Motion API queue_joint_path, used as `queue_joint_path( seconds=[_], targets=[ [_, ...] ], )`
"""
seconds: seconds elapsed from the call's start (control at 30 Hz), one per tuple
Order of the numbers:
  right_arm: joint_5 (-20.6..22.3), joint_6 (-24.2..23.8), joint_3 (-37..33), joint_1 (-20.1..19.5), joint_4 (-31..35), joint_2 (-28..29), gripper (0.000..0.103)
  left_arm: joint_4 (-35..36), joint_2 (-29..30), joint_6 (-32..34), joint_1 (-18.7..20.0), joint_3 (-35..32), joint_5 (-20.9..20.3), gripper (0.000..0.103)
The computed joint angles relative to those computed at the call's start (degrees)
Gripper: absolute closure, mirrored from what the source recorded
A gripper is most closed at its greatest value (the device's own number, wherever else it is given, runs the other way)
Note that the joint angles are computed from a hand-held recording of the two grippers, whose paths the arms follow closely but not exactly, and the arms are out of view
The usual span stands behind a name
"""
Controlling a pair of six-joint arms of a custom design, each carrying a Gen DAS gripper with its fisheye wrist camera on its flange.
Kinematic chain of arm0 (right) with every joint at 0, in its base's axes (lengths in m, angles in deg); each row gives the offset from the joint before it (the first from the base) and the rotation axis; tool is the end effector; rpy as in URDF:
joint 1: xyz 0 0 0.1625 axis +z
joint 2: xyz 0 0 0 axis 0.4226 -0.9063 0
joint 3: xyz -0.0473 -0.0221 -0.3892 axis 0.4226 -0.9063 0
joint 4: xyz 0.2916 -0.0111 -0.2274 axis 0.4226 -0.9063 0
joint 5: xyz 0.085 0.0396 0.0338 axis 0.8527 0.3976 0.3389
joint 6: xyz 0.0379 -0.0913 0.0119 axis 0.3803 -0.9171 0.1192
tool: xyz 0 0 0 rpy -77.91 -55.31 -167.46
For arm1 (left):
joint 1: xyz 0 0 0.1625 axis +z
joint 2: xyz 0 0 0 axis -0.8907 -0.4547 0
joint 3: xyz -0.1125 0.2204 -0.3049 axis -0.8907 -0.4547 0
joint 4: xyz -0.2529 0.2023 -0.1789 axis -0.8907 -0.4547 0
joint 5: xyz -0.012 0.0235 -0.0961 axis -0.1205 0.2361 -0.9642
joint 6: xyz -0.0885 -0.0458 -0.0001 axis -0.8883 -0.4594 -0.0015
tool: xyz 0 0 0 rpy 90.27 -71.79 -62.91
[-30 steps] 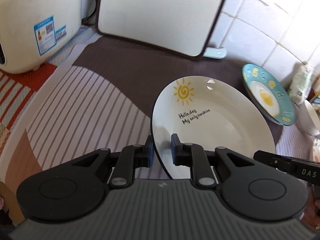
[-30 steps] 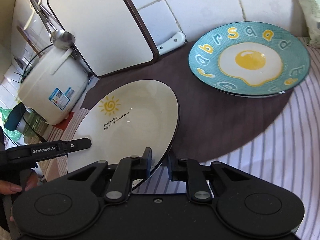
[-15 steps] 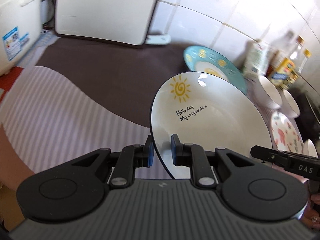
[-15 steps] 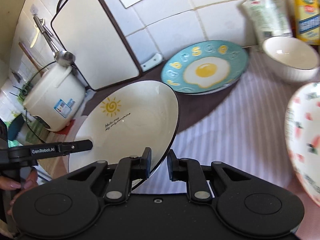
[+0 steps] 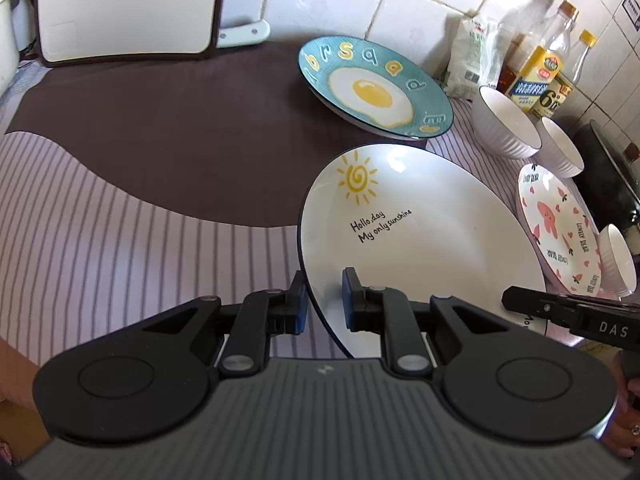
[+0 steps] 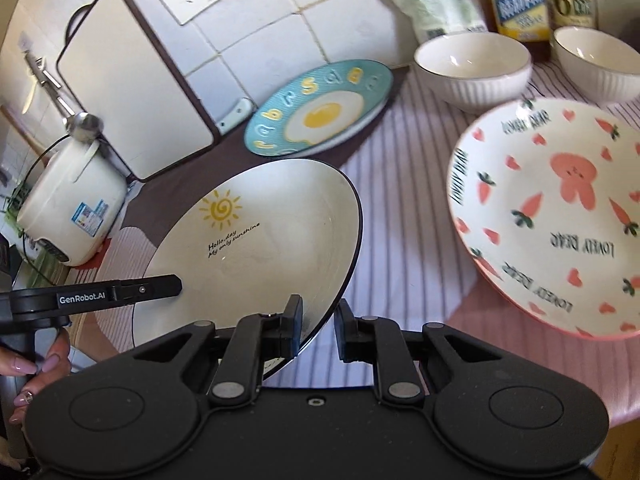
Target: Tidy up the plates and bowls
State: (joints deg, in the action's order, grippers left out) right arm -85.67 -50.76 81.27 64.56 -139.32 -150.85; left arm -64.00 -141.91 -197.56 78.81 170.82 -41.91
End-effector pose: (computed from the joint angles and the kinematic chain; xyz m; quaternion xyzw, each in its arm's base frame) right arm 0.1253 -0.3817 0.1228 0.3075 -0.9479 0.0670 0.0495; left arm -0.1352 -0.2536 0.1407 -0.1375 0.8604 -0.3930 0.2939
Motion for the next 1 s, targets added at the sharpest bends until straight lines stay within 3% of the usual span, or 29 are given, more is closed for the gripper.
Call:
queue_joint_path(
  seconds=[0.3,0.6,0.83,1.0],
  targets=[
    [-0.8,-4.8,-1.2,-0.9,-1.0,2.2,0.079,-7.4,5.4,7.3,4.6,-0.9,1.9,0.087],
    [-1.2,-9.5,-1.2,-1.0,-4.4,3.8,0.079,-12.5,6.7,8.2,6.5,-0.4,0.8,0.085],
    [-6.5,-8.3,-0.1,1.8,-9.9,5.7,0.077,-6.3,9.3,8.2,9.0,-6.0,-2.5,0.084],
    [-7.4,-7.7,1.1,2.7,-10.0,3.1,0.075,-2.1,9.6,8.9,10.8,-10.3,-7.1,0.084]
  ],
)
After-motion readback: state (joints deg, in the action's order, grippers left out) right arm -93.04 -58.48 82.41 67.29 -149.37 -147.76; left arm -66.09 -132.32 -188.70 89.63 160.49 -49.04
